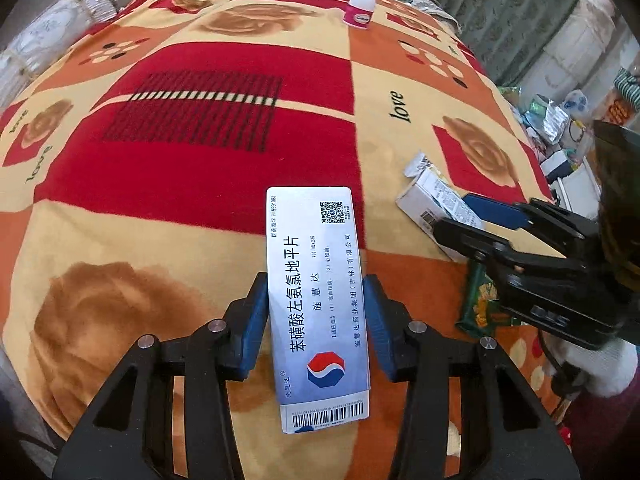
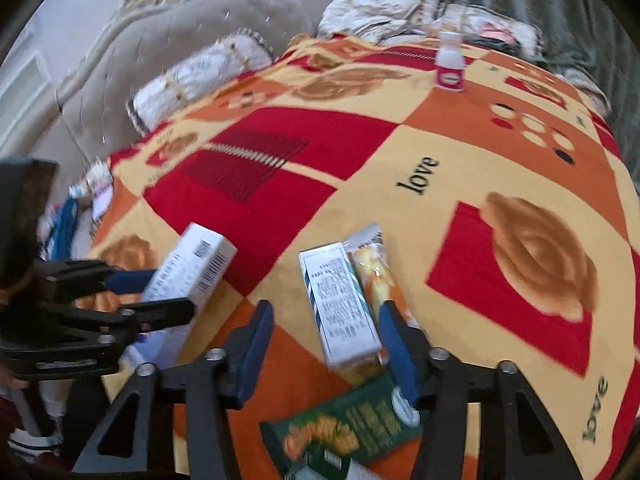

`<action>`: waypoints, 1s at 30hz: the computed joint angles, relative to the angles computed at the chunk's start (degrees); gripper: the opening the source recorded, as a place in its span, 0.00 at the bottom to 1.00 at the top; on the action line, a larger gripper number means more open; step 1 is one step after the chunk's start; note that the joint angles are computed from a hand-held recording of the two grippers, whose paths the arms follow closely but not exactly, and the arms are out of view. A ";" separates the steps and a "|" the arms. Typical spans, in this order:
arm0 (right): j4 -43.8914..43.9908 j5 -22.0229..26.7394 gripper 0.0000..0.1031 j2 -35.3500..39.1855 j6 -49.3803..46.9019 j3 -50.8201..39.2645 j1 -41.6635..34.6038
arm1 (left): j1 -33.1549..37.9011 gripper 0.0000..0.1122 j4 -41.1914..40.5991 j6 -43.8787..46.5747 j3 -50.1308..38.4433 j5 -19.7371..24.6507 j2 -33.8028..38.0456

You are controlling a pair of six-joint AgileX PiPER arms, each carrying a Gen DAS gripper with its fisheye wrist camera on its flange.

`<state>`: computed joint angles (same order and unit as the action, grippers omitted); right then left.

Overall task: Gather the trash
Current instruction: 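Lift both held boxes off the blanket toward the black bin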

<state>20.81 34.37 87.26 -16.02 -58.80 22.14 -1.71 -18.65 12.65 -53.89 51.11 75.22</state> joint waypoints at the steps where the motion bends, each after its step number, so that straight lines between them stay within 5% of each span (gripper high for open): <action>1: -3.21 -0.01 0.44 1.55 2.52 -1.25 1.14 | 0.36 0.40 -0.34 0.35 0.12 -0.02 0.22; 5: 1.21 4.07 0.33 4.09 -0.90 -3.23 0.69 | 1.43 0.40 -1.18 1.35 0.49 -0.57 0.96; 18: -5.17 0.53 0.28 6.63 6.48 -4.62 4.66 | 1.59 0.39 -1.72 2.09 1.47 -2.36 1.56; 30: -2.65 0.47 0.28 -3.11 3.84 0.45 2.26 | -4.75 0.39 1.45 -3.51 -1.38 -2.21 -0.72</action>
<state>18.15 34.84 84.16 -12.17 -58.36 24.41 -6.45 -17.20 9.14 -55.27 48.91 74.50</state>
